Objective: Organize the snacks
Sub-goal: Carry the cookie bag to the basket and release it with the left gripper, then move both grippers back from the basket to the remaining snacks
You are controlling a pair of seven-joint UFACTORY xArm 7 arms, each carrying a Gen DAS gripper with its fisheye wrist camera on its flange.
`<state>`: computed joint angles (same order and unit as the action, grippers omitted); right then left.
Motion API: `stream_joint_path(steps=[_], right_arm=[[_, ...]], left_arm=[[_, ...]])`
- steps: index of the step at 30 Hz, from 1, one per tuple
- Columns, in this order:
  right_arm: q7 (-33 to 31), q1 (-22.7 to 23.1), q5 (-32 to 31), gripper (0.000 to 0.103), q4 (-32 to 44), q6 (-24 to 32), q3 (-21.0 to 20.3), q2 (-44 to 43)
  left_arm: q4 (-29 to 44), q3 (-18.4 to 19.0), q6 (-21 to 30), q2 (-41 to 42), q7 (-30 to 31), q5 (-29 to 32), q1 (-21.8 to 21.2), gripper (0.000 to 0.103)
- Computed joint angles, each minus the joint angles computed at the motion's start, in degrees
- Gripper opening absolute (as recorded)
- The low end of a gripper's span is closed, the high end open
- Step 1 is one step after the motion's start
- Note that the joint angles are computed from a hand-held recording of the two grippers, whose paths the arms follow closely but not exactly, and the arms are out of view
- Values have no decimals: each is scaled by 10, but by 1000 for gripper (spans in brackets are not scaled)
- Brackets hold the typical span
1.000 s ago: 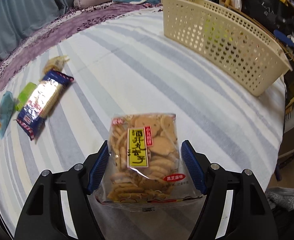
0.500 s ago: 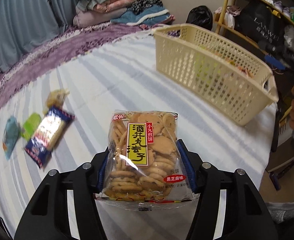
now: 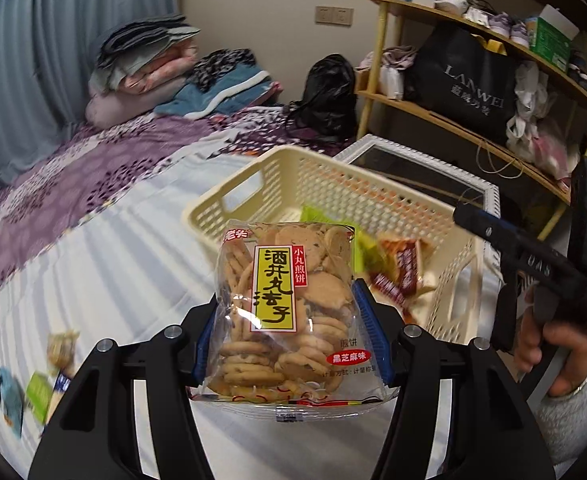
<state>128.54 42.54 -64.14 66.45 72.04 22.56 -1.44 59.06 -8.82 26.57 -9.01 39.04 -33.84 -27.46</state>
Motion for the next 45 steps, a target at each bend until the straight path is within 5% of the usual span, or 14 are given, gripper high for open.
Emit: stream_joint_path(steps=[9, 12, 14, 25, 45], right_arm=[[9, -4, 10, 71, -17, 2, 6, -14], [9, -6, 14, 71, -19, 4, 7, -16], [10, -7, 16, 71, -18, 7, 8, -16], [-11, -1, 1, 71, 17, 9, 4, 11], [-106, 80, -34, 92, 171, 44, -44, 112]], left_arm=[[106, -46, 0, 113, -20, 16, -7, 62], [123, -59, -6, 132, -23, 19, -5, 75], [117, -64, -26, 131, -21, 11, -2, 89], [85, -46, -51, 103, -73, 36, 22, 98], [-6, -3, -119, 26, -180, 176, 51, 100]])
